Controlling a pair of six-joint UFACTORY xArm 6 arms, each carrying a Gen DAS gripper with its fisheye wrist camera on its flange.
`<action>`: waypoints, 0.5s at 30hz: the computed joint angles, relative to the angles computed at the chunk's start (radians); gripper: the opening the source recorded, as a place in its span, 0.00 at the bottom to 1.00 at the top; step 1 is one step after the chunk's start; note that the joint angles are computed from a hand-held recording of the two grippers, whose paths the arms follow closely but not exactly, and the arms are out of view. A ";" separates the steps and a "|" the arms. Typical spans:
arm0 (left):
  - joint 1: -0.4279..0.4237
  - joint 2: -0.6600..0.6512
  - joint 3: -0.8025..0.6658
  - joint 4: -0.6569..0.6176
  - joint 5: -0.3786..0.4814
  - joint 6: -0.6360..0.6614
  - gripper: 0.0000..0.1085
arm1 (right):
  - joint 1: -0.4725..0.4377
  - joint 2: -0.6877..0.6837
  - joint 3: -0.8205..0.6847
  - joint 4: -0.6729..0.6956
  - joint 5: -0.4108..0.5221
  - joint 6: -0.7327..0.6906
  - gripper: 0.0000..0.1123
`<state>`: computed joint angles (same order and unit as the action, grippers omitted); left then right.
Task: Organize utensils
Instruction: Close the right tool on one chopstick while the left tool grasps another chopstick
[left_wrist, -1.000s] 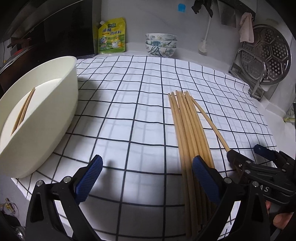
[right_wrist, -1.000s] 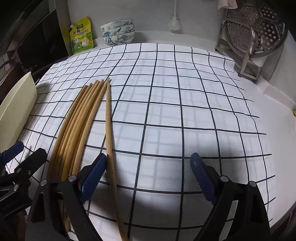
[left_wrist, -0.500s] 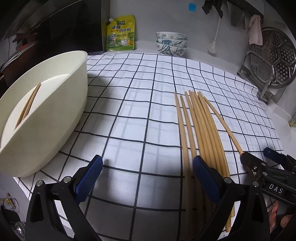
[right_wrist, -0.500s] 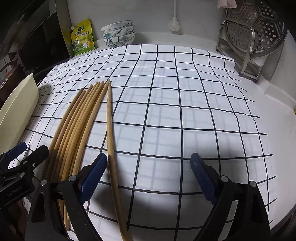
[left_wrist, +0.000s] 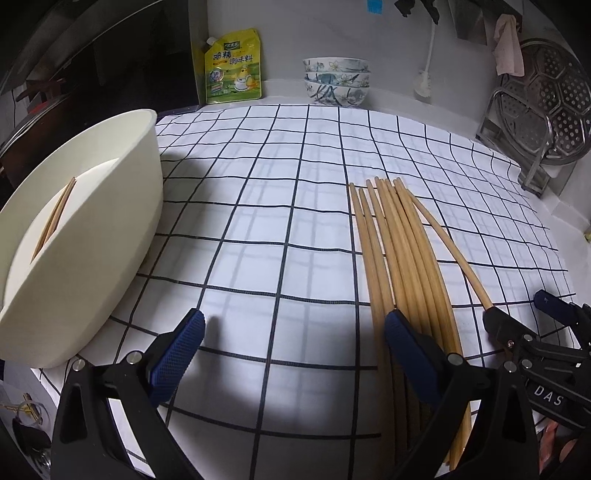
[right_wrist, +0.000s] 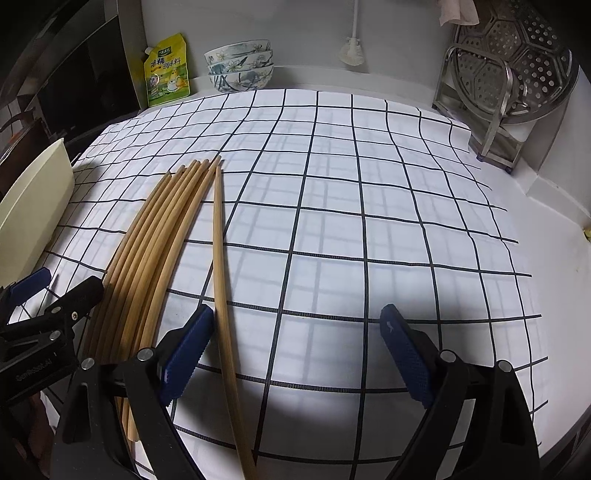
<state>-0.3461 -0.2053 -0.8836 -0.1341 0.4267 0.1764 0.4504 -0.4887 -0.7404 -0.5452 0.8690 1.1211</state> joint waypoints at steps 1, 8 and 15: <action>-0.001 0.001 0.001 0.021 -0.003 -0.015 0.89 | 0.000 0.000 0.000 0.000 -0.001 -0.001 0.78; 0.014 0.010 -0.003 0.050 0.008 -0.036 0.89 | 0.007 0.006 -0.001 -0.016 -0.014 -0.005 0.77; -0.009 0.006 -0.017 -0.037 0.017 0.061 0.34 | 0.024 0.014 -0.006 -0.053 -0.043 -0.021 0.31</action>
